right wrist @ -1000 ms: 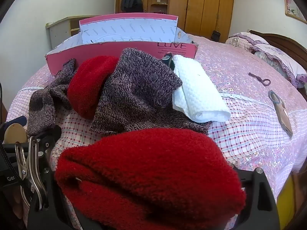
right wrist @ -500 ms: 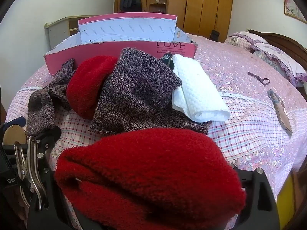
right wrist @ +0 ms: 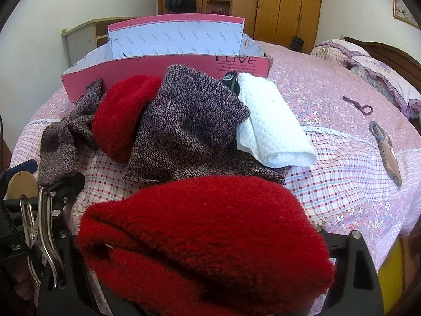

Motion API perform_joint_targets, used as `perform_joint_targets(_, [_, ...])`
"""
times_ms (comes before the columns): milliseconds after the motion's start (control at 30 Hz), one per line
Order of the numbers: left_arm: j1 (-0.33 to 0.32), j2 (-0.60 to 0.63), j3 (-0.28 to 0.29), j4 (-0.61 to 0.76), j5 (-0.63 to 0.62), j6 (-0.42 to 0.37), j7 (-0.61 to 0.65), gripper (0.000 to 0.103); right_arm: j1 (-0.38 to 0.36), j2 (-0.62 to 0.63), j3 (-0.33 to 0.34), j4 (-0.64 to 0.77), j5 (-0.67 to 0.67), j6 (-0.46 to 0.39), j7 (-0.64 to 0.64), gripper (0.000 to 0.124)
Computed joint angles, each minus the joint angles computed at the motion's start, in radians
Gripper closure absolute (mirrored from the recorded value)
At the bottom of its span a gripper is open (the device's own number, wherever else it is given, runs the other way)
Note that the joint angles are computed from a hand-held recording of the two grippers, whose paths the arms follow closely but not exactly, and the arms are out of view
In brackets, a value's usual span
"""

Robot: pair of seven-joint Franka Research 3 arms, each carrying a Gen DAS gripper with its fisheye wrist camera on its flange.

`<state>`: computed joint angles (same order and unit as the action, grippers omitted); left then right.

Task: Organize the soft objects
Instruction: 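Move the right gripper toward the red knit hat on the bed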

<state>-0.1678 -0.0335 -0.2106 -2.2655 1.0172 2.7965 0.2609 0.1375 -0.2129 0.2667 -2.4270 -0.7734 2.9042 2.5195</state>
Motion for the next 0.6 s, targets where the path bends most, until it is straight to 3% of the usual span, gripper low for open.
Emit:
perform_joint_targets(267, [0.005, -0.062, 0.003, -0.062, -0.168, 0.053, 0.172, 0.001, 0.052, -0.045, -0.034, -0.042, 0.182, 0.009, -0.169, 0.033])
perform_joint_targets(600, [0.04, -0.198, -0.017, -0.166, -0.296, 0.097, 0.295, 0.001, 0.002, -0.11, 0.022, -0.097, 0.341, 0.06, -0.295, 0.033])
